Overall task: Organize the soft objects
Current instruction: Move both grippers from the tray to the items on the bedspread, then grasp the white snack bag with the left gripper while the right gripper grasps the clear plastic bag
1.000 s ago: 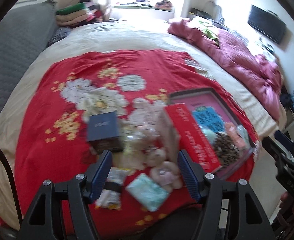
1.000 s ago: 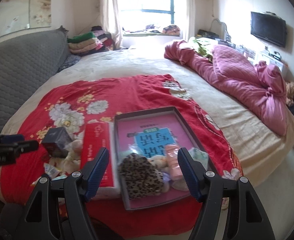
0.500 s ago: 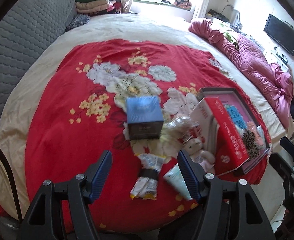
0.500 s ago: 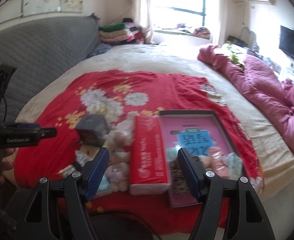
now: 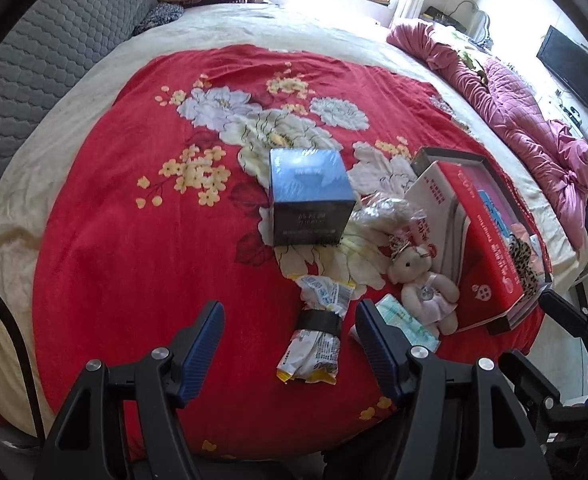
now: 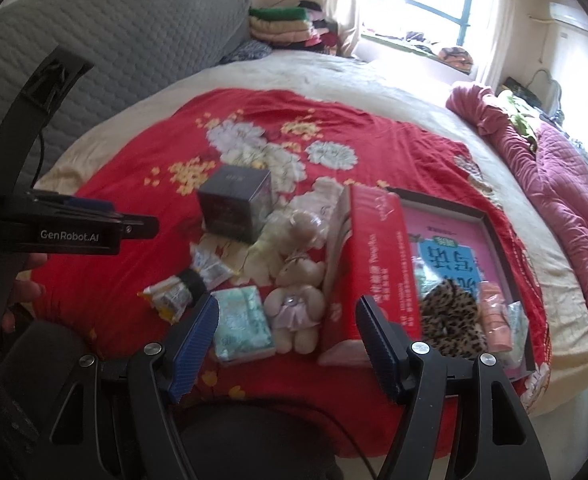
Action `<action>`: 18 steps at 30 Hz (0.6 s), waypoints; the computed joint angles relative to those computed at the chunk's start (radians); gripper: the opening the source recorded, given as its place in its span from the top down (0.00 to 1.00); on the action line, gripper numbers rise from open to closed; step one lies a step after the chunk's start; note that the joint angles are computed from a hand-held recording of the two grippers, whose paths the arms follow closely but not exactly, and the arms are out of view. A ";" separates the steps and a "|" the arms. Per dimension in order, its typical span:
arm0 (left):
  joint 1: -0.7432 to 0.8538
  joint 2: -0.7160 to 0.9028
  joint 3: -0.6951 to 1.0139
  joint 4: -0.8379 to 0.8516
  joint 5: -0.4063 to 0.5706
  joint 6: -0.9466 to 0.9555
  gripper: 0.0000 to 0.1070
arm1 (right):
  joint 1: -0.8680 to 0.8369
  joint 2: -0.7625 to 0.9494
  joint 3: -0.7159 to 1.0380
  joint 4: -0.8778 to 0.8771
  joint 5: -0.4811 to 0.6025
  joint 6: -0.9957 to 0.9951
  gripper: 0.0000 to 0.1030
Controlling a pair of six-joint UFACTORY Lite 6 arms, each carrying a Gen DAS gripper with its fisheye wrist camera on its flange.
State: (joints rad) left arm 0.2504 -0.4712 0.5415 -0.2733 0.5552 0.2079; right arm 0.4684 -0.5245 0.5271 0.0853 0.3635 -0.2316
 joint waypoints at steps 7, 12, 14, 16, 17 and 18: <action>-0.009 0.060 -0.032 -0.040 -0.051 0.046 0.37 | 0.046 0.074 0.014 -0.110 -0.035 0.109 0.30; -0.005 0.111 -0.055 -0.113 -0.087 0.124 0.37 | 0.083 0.266 0.135 -0.425 -0.089 0.326 0.30; -0.010 0.140 -0.064 -0.138 -0.104 0.149 0.37 | 0.098 0.370 0.206 -0.550 -0.105 0.387 0.30; -0.018 0.172 -0.070 -0.176 -0.118 0.188 0.37 | 0.104 0.464 0.281 -0.619 -0.113 0.387 0.30; -0.019 0.183 -0.072 -0.207 -0.120 0.225 0.37 | 0.100 0.525 0.331 -0.602 -0.121 0.334 0.30; -0.024 0.194 -0.075 -0.230 -0.128 0.250 0.37 | 0.096 0.577 0.380 -0.554 -0.113 0.261 0.30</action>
